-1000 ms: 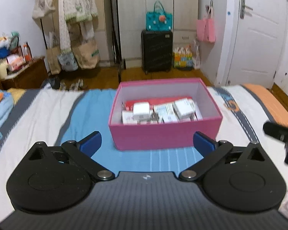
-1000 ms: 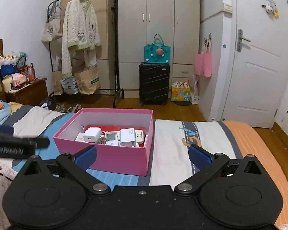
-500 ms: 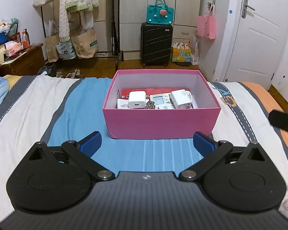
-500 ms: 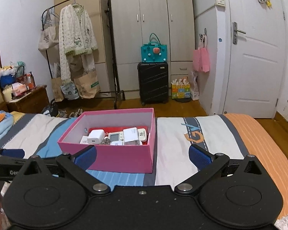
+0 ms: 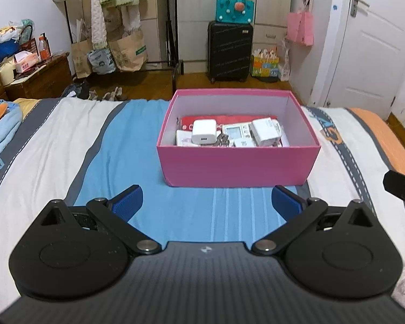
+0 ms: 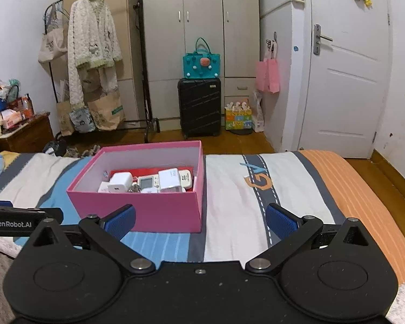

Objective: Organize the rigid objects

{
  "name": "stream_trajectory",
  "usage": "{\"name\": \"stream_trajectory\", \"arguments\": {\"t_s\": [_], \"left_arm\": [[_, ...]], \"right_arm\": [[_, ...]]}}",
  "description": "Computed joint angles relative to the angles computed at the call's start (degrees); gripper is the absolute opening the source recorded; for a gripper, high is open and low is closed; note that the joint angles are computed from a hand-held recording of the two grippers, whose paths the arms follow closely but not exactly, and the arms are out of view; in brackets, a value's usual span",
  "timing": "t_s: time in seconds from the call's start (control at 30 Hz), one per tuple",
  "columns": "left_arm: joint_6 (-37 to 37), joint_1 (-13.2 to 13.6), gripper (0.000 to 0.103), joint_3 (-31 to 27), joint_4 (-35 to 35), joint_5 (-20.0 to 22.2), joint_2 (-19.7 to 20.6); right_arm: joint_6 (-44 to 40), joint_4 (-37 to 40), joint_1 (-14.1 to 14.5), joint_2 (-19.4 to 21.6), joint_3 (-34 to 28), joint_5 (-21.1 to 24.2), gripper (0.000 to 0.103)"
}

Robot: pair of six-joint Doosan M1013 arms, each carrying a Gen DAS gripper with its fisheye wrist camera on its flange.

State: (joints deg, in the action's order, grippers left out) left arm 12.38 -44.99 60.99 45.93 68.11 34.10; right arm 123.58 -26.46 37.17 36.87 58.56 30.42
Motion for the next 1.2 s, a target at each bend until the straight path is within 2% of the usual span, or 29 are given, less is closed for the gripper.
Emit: {"name": "stream_trajectory", "arguments": {"t_s": [0.5, 0.8, 1.2], "left_arm": [[1.55, -0.06, 0.103, -0.86, -0.53, 0.56, 0.42], [1.2, 0.24, 0.103, -0.72, -2.65, -0.2, 0.3], [1.6, -0.07, 0.103, -0.8, -2.19, 0.67, 0.57]], "right_arm": [[-2.31, 1.14, 0.37, 0.76, -2.02, 5.1, 0.103], [-2.87, 0.67, 0.59, 0.69, -2.22, 5.71, 0.103], [-3.24, 0.2, 0.61, 0.28, -1.61, 4.9, 0.103]]}}
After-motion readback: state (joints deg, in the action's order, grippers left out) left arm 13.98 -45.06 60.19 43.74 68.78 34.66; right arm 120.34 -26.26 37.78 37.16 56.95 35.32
